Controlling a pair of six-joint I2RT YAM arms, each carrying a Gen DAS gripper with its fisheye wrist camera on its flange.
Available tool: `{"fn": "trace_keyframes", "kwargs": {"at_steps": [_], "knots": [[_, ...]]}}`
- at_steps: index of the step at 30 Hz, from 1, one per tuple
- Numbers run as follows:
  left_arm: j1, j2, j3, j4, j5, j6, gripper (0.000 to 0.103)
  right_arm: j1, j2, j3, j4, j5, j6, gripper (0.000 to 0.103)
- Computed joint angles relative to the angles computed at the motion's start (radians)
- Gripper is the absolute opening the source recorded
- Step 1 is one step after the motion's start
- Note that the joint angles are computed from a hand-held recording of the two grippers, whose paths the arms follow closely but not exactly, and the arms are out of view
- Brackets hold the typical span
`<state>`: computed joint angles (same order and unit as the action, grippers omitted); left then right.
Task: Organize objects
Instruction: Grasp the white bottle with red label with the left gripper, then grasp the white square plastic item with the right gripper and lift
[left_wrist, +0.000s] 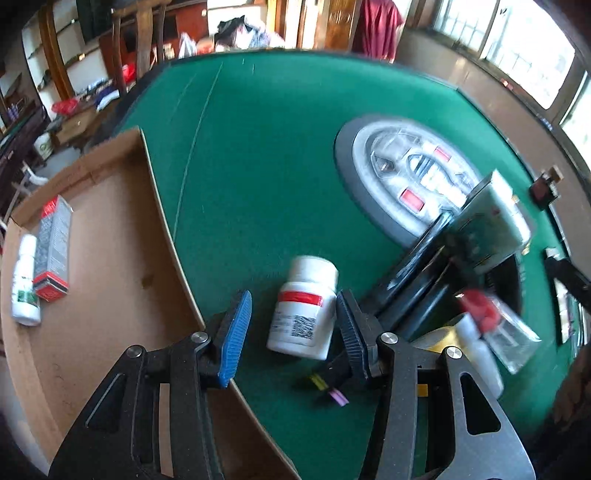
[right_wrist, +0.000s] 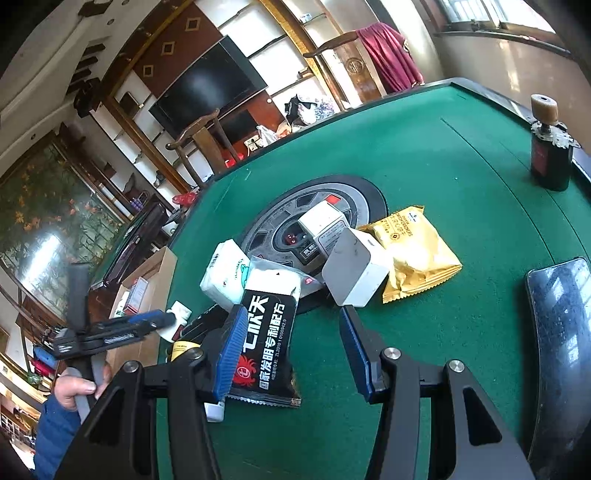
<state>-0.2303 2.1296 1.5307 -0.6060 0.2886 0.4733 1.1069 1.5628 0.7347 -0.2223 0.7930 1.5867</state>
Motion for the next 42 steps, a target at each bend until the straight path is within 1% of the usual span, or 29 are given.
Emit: {"fn": "trace_keyframes", "kwargs": {"at_steps": [1, 3, 4, 5, 6, 8, 9, 11, 13, 15, 17, 18, 21, 22, 24, 25, 26, 28, 29, 30, 31, 33, 35, 37, 38, 40, 42], "knots": [[-0.007, -0.003, -0.013, 0.015, -0.020, -0.001, 0.043, 0.002, -0.004, -0.002, 0.000, 0.003, 0.000, 0.052], [-0.029, -0.027, -0.057, 0.060, -0.071, 0.001, 0.042, 0.008, -0.005, -0.001, -0.008, 0.010, 0.006, 0.052], [-0.035, -0.031, -0.066, 0.062, -0.082, -0.004, 0.035, 0.010, -0.005, 0.000, -0.019, 0.014, 0.015, 0.052], [-0.038, -0.026, -0.063, 0.050, -0.082, -0.011, 0.034, 0.011, -0.005, 0.004, -0.030, 0.016, 0.023, 0.052], [-0.041, -0.027, -0.077, 0.061, -0.083, -0.025, 0.034, 0.009, -0.012, -0.002, -0.035, 0.016, 0.031, 0.052], [-0.053, -0.070, -0.166, 0.151, -0.109, -0.046, 0.034, 0.010, -0.028, -0.017, -0.050, 0.024, 0.067, 0.052], [-0.053, -0.092, -0.200, 0.175, -0.103, -0.054, 0.034, 0.013, -0.042, -0.031, -0.058, 0.032, 0.093, 0.052], [-0.034, -0.123, -0.243, 0.194, -0.063, -0.073, 0.034, 0.019, -0.076, -0.063, -0.080, 0.053, 0.161, 0.052], [-0.001, -0.191, -0.324, 0.239, -0.010, -0.091, 0.034, 0.022, -0.112, -0.099, -0.110, 0.069, 0.243, 0.052], [0.047, -0.265, -0.403, 0.250, 0.072, -0.077, 0.034, 0.013, -0.148, -0.143, -0.103, 0.063, 0.288, 0.053], [0.083, -0.334, -0.478, 0.265, 0.121, -0.043, 0.034, 0.006, -0.180, -0.194, -0.071, 0.058, 0.327, 0.053], [0.115, -0.384, -0.535, 0.268, 0.163, -0.008, 0.034, -0.002, -0.190, -0.211, -0.048, 0.052, 0.317, 0.053], [0.173, -0.447, -0.608, 0.234, 0.237, 0.063, 0.034, -0.024, -0.194, -0.219, -0.011, 0.041, 0.262, 0.053], [0.193, -0.454, -0.632, 0.216, 0.251, 0.099, 0.034, -0.032, -0.191, -0.219, 0.006, 0.044, 0.237, 0.053], [0.204, -0.460, -0.683, 0.221, 0.242, 0.141, 0.034, -0.066, -0.177, -0.201, 0.030, 0.022, 0.149, 0.053], [0.197, -0.461, -0.704, 0.242, 0.230, 0.137, 0.034, -0.094, -0.158, -0.169, 0.002, -0.002, 0.105, 0.053], [0.200, -0.459, -0.721, 0.258, 0.219, 0.140, 0.034, -0.105, -0.138, -0.144, -0.017, -0.010, 0.090, 0.053], [0.193, -0.462, -0.749, 0.299, 0.214, 0.133, 0.034, -0.151, -0.088, -0.064, -0.069, -0.057, -0.022, 0.053], [0.193, -0.470, -0.759, 0.304, 0.212, 0.138, 0.034, -0.168, -0.043, 0.001, -0.139, -0.064, -0.063, 0.054], [0.193, -0.468, -0.760, 0.301, 0.219, 0.141, 0.034, -0.175, -0.013, 0.039, -0.179, -0.065, -0.083, 0.056], [0.196, -0.467, -0.757, 0.295, 0.226, 0.143, 0.034, -0.194, 0.030, 0.094, -0.223, -0.075, -0.138, 0.058], [0.198, -0.471, -0.768, 0.310, 0.229, 0.140, 0.034, -0.219, 0.101, 0.168, -0.255, -0.078, -0.236, 0.058], [0.195, -0.485, -0.787, 0.330, 0.226, 0.131, 0.034, -0.222, 0.170, 0.240, -0.331, -0.074, -0.268, 0.058], [0.192, -0.502, -0.809, 0.349, 0.223, 0.126, 0.034, -0.205, 0.228, 0.290, -0.373, -0.071, -0.311, 0.057], [0.191, -0.498, -0.806, 0.355, 0.220, 0.125, 0.034, -0.187, 0.254, 0.313, -0.408, -0.054, -0.299, 0.057], [0.182, -0.505, -0.815, 0.364, 0.208, 0.118, 0.034, -0.167, 0.299, 0.374, -0.500, -0.052, -0.298, 0.050], [0.172, -0.507, -0.818, 0.375, 0.198, 0.111, 0.034, -0.158, 0.296, 0.368, -0.512, -0.056, -0.284, 0.049]]}}
